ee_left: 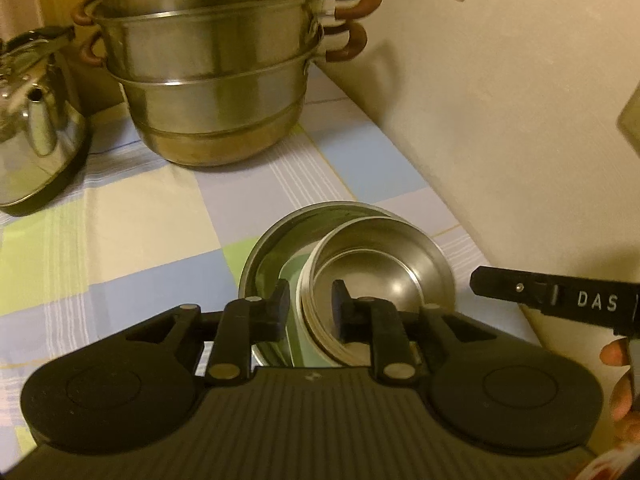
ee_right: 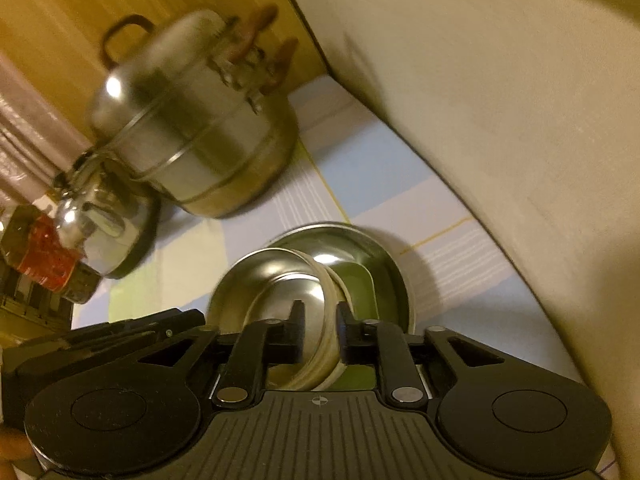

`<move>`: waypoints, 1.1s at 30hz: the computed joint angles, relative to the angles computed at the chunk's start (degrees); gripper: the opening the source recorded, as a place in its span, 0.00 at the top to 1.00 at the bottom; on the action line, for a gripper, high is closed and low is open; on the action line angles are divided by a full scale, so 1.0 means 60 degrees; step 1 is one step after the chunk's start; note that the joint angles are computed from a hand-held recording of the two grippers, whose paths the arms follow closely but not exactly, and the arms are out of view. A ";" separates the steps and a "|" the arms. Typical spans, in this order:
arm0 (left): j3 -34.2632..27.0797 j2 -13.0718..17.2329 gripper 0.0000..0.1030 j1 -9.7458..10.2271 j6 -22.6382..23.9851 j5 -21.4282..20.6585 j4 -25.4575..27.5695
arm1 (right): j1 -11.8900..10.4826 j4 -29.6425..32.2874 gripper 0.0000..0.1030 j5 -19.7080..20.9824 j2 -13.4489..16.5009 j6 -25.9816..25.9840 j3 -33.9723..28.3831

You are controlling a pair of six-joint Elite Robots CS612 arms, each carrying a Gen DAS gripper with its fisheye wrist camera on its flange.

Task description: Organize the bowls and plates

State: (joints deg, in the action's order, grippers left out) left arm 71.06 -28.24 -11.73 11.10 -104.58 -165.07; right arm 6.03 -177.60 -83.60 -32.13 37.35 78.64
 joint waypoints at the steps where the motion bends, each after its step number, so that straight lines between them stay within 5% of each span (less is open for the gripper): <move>1: 0.0196 -0.0107 0.77 0.0008 -0.0049 0.0000 -0.0189 | 0.0027 -0.0274 0.60 -0.0052 -0.0068 -0.0075 0.0172; 3: 0.0634 -0.0337 0.75 0.0023 -0.0137 -0.0025 -0.0590 | 0.0083 -0.0707 0.54 -0.0148 -0.0188 -0.0147 0.0466; 15: 0.3536 -0.1662 0.65 0.0186 -0.0529 0.0077 -0.3012 | 0.0576 -0.2839 0.52 -0.0803 -0.0957 -0.0888 0.2409; 33: 0.7168 -0.2838 0.60 0.0125 -0.1312 0.0949 -0.5862 | 0.1511 -0.3786 0.52 -0.1648 -0.1692 -0.2520 0.4513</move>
State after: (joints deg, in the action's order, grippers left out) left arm 114.06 -45.27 -10.98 3.23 -98.88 -200.23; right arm 15.10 -200.32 -93.49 -42.28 22.23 105.72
